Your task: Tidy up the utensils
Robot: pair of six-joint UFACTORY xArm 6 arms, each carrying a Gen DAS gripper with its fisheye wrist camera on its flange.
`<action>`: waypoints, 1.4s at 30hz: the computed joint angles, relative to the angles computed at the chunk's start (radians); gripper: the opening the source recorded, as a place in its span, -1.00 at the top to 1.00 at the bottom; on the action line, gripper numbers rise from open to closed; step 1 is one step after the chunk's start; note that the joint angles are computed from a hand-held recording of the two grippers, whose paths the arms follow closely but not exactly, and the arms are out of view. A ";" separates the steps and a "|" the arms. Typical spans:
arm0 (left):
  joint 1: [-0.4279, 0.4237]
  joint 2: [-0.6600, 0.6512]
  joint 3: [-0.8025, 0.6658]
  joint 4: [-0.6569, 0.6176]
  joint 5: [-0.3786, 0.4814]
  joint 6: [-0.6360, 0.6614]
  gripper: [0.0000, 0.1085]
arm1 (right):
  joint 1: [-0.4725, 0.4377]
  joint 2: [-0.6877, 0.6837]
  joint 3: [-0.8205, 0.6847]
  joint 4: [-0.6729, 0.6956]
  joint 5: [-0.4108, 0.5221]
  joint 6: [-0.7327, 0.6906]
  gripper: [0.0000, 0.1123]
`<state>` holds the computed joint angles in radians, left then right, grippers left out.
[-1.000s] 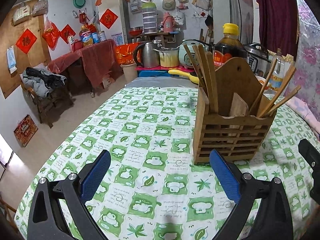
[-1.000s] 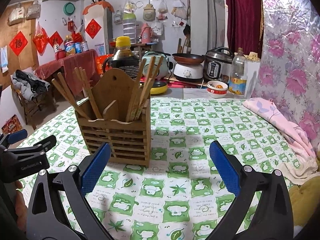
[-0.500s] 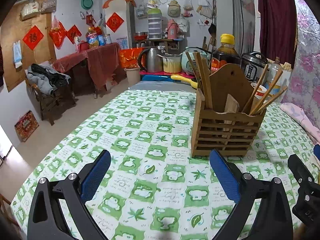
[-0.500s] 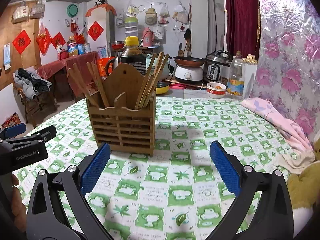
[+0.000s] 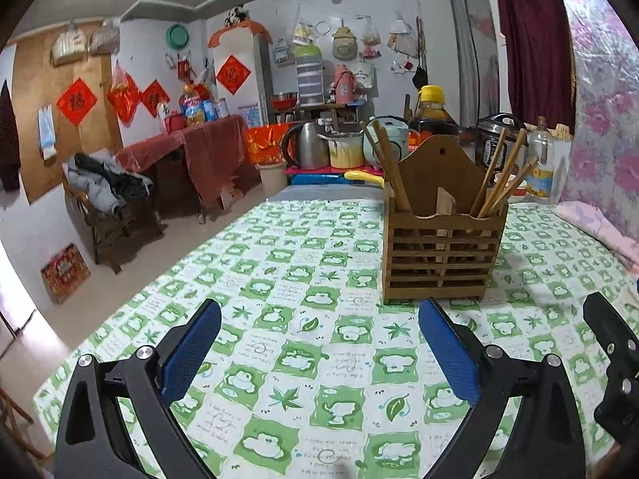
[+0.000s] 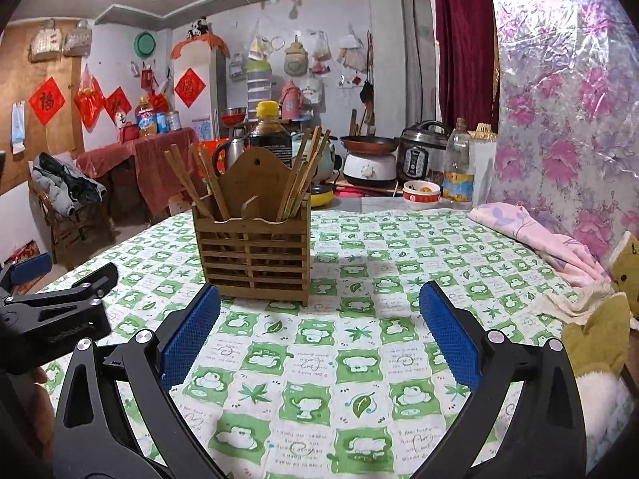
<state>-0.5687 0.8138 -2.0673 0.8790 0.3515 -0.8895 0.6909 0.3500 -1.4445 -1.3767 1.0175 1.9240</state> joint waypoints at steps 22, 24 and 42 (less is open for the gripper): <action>-0.003 0.012 -0.012 0.008 0.005 0.020 -0.79 | -0.004 0.007 -0.007 0.001 0.012 -0.018 -0.72; -0.003 0.013 -0.015 0.009 0.004 0.018 -0.79 | -0.005 0.007 -0.007 0.001 0.010 -0.020 -0.72; 0.000 0.003 0.002 -0.013 -0.030 0.023 -0.79 | -0.007 -0.008 0.017 -0.005 0.015 0.004 -0.72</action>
<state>-0.5684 0.8164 -2.0653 0.8658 0.3213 -0.8668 0.6841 0.3415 -1.4277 -1.3818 1.0324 1.9280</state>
